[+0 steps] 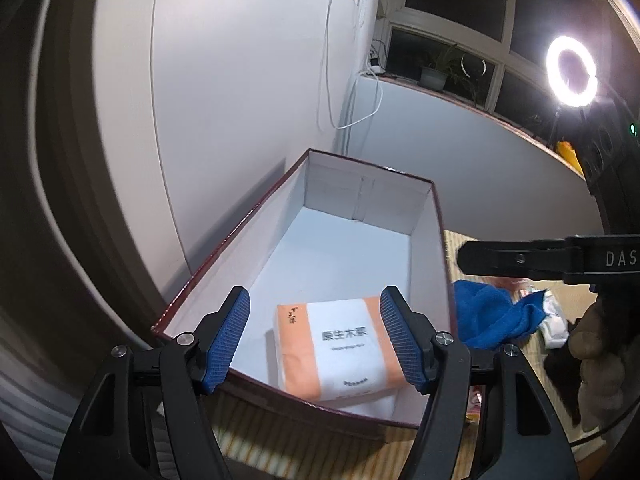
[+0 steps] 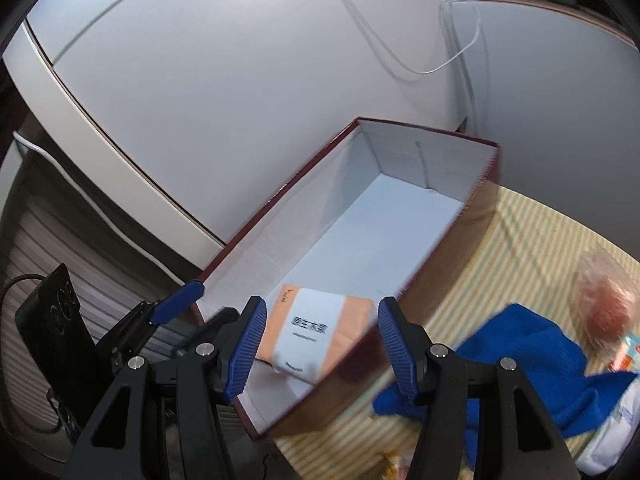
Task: Organize soft objects
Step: 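Lift the tissue pack with the right tool and lower it into the shoebox, then open the right tool and withdraw it toward the black pouch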
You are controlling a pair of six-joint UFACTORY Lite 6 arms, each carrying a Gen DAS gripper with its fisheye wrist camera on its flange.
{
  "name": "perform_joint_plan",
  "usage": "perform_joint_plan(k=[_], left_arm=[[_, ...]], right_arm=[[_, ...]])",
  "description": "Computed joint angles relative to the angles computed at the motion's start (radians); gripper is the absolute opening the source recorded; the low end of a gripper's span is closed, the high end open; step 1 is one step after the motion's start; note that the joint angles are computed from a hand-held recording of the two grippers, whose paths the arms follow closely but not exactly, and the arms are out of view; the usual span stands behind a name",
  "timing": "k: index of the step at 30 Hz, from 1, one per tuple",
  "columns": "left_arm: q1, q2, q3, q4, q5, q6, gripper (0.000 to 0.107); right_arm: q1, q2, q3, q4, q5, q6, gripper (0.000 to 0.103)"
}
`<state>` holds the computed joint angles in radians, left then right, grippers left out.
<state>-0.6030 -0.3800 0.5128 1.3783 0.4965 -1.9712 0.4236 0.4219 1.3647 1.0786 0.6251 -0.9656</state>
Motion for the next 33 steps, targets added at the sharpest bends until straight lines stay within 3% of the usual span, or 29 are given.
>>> perform_joint_plan(k=[12, 20, 26, 33], left_arm=[[-0.292, -0.074, 0.010, -0.034, 0.121, -0.055, 0.068], [-0.617, -0.038, 0.067, -0.057, 0.317, -0.164, 0.070], [-0.756, 0.067, 0.114, -0.032, 0.352, -0.285, 0.074], [-0.789, 0.231, 0.193, 0.053, 0.275, -0.396, 0.074]], right_arm=[[-0.294, -0.479, -0.469, 0.007, 0.071, -0.176, 0.062], [-0.844, -0.825, -0.699, -0.076, 0.350, -0.336, 0.068], [-1.227, -0.840, -0.739, -0.120, 0.541, -0.524, 0.070], [-1.488, -0.715, -0.737, -0.151, 0.613, -0.670, 0.071]])
